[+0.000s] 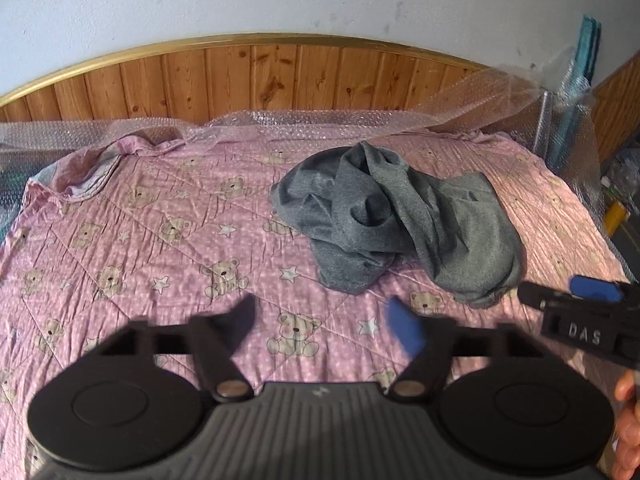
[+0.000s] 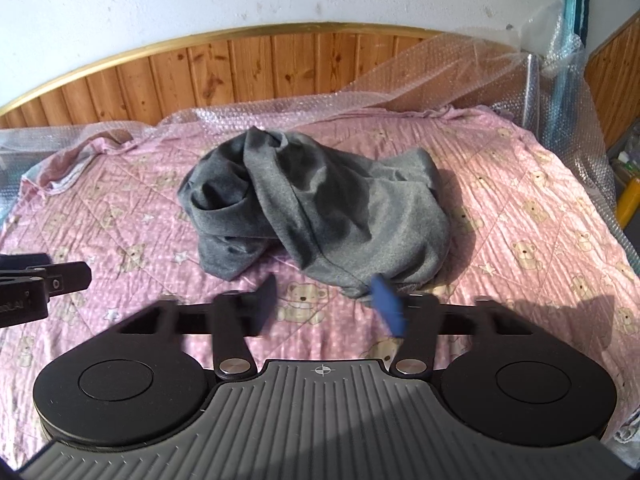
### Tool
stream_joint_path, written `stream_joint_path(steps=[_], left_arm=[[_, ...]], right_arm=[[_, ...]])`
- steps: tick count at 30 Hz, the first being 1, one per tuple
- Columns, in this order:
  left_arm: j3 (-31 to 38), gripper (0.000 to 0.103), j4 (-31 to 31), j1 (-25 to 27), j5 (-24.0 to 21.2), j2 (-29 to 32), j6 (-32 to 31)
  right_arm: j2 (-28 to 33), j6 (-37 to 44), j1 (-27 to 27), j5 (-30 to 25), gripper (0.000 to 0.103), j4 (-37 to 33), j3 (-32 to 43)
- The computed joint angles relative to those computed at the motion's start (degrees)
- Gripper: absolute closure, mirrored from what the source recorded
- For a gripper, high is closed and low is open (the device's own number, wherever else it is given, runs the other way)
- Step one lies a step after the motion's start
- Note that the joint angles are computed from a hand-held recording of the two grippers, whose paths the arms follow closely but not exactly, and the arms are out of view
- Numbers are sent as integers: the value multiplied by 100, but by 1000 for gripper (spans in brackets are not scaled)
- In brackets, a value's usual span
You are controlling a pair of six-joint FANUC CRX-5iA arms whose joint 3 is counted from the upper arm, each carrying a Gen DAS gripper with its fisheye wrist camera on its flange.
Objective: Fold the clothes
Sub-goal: 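Grasp the grey sweatpants fabric with the right gripper and lift it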
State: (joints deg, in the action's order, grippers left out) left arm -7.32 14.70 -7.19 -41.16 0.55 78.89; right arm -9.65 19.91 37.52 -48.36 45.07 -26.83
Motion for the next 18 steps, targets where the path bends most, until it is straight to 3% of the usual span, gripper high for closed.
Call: stream_joint_path(steps=[1, 3, 8, 15, 16, 18], left_arm=[[6, 0, 172, 51, 18, 77, 45], [99, 0, 394, 124, -23, 255, 212], [599, 0, 268, 142, -226, 692, 742], [1279, 0, -249, 66, -538, 1164, 1627], [1372, 0, -353, 45, -602, 1230, 1733], [1539, 0, -531, 9, -734, 1355, 1896]], right_arm=[[26, -94, -82, 130, 8, 171, -77], [143, 76, -292, 403, 8, 96, -47], [726, 824, -793, 901, 8, -429, 399], [2318, 2671, -1153, 1463, 5, -1199, 1765], [2580, 3044, -1178, 1450, 7, -1361, 2006], [2948, 3954, -1267, 1400, 23, -1967, 2483]])
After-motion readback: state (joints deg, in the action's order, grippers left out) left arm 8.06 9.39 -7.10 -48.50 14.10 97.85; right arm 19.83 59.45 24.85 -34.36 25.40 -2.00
